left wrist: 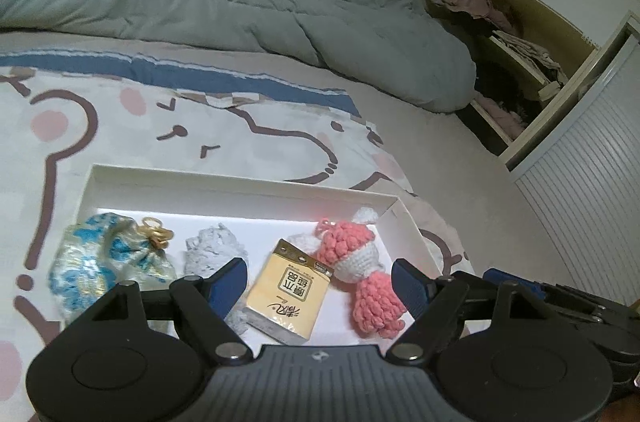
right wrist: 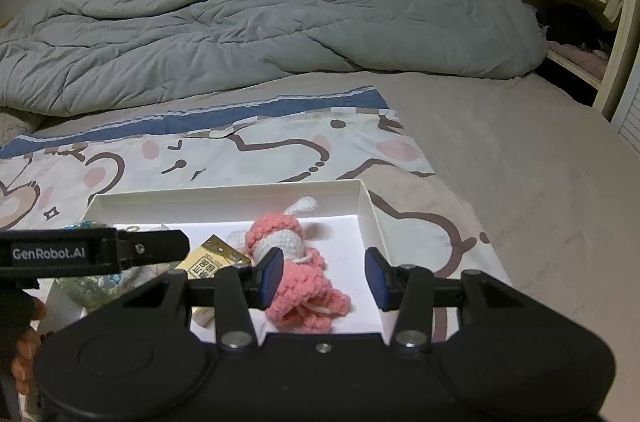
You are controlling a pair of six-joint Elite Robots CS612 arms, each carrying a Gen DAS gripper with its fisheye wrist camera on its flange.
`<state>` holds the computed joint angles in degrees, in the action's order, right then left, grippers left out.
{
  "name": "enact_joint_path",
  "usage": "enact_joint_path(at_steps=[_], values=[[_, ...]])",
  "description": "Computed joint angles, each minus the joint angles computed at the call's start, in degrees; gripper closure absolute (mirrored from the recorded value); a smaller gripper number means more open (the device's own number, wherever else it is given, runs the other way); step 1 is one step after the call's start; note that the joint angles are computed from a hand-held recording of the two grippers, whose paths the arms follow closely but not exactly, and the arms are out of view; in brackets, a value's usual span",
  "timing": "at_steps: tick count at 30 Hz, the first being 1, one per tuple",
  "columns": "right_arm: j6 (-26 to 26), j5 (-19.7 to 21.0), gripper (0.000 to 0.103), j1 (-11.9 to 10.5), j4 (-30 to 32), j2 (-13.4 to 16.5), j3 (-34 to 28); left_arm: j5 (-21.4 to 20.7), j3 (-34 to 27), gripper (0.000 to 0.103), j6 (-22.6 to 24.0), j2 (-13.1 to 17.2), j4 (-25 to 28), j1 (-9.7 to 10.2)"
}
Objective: Organize objects
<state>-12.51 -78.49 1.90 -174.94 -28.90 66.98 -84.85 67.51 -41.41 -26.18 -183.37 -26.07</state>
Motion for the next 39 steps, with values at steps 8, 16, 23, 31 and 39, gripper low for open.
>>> enact_joint_path(at_steps=[8,16,23,31,39], values=[[2.01,2.56,0.052,-0.41,-1.0,-1.99,2.79,2.2,3.86,0.022,0.88,-3.2,0.62,-0.61],[3.03,4.09,0.046,-0.92,-4.01,-4.91,7.04,6.37,9.21,0.014,2.91,-7.19,-0.21,-1.5],[2.55,4.58,0.036,-1.03,-7.04,-7.49,10.95,10.67,14.37,0.002,4.21,-10.9,-2.28,-2.54],[2.46,4.59,0.022,-0.76,-11.21,-9.99,14.95,13.32,19.71,0.0,5.09,-14.51,-6.38,-3.46],[2.4,3.35,0.01,-0.64,-15.62,-12.3,18.89,15.59,24.2,0.0,7.38,-17.6,-8.12,-4.41]])
